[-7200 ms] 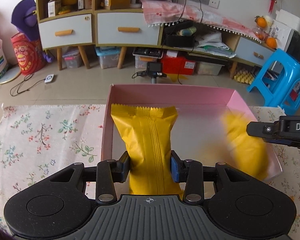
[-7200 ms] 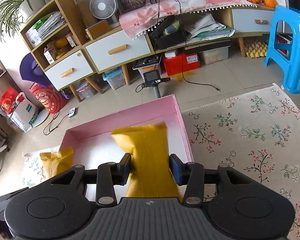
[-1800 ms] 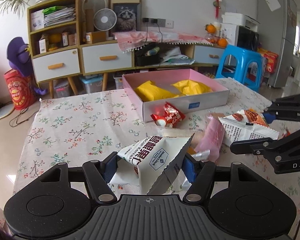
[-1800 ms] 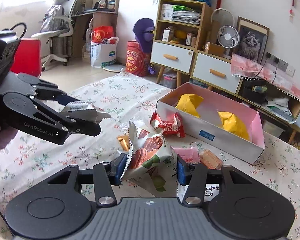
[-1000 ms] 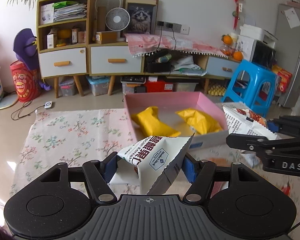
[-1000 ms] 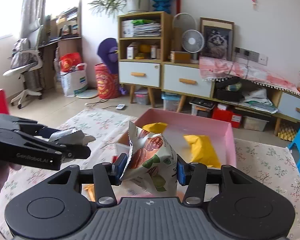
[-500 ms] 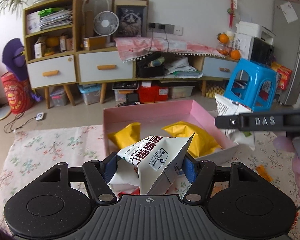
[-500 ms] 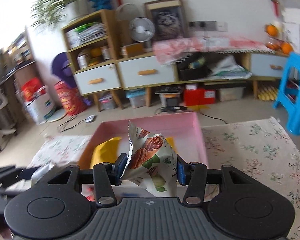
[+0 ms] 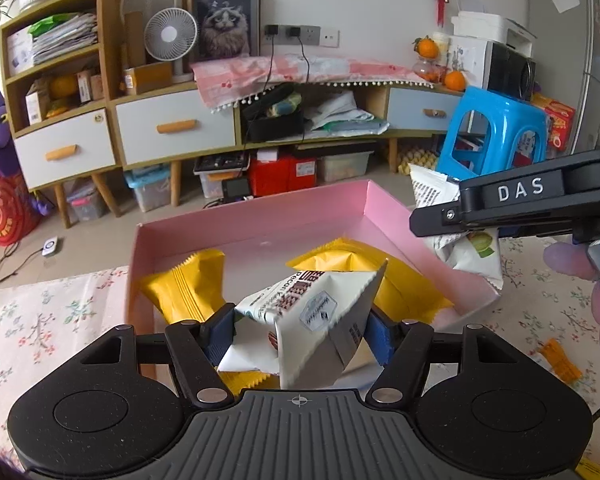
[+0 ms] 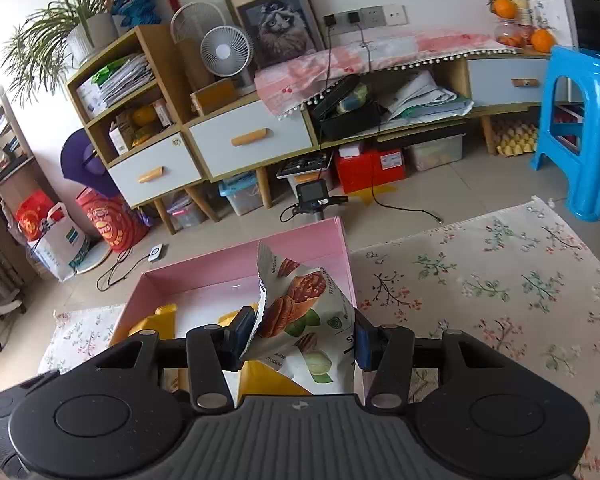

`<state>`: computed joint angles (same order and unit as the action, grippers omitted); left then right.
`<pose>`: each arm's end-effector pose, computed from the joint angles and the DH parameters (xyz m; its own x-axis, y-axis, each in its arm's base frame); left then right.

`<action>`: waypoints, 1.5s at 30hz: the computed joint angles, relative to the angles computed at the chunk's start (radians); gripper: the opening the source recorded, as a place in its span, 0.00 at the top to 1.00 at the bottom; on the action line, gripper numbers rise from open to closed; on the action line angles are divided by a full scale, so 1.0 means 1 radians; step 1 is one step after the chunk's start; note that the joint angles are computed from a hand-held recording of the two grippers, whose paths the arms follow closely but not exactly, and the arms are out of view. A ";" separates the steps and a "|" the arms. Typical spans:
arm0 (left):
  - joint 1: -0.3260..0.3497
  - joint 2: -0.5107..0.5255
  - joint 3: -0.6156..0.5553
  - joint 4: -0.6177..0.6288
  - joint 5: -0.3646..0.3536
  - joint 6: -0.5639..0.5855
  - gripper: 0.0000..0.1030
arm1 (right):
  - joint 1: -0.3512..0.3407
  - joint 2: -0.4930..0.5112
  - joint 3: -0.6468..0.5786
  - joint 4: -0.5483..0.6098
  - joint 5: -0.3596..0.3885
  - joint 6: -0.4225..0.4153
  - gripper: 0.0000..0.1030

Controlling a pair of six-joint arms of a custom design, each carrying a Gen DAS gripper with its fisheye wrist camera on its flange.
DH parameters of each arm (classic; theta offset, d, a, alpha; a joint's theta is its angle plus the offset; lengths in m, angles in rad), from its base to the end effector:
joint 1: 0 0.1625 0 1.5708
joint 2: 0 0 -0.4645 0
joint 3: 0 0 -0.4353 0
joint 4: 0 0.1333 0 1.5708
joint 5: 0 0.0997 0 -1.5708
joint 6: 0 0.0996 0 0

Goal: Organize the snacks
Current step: 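Carry both white bags into the pink box and open both tools, then withdraw both tools from the box toward the remaining snacks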

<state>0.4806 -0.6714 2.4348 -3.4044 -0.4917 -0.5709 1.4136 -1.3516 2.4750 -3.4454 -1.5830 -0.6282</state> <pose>-0.2375 -0.3732 -0.0157 -0.7078 0.0790 -0.7020 0.5967 0.5988 -0.5342 0.0631 -0.4455 0.2187 -0.8652 -0.2909 0.4083 -0.4871 0.6809 -0.5470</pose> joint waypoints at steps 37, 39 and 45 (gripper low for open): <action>-0.039 -0.113 0.020 0.209 0.014 -0.177 0.05 | 0.036 -0.018 -0.013 -0.048 0.000 -0.041 0.16; -0.059 -0.137 0.033 0.255 0.010 -0.222 0.05 | 0.039 -0.039 -0.005 -0.041 -0.004 -0.038 0.15; -0.125 -0.212 0.079 0.377 -0.019 -0.363 0.04 | 0.045 -0.110 0.035 -0.028 -0.017 -0.050 0.13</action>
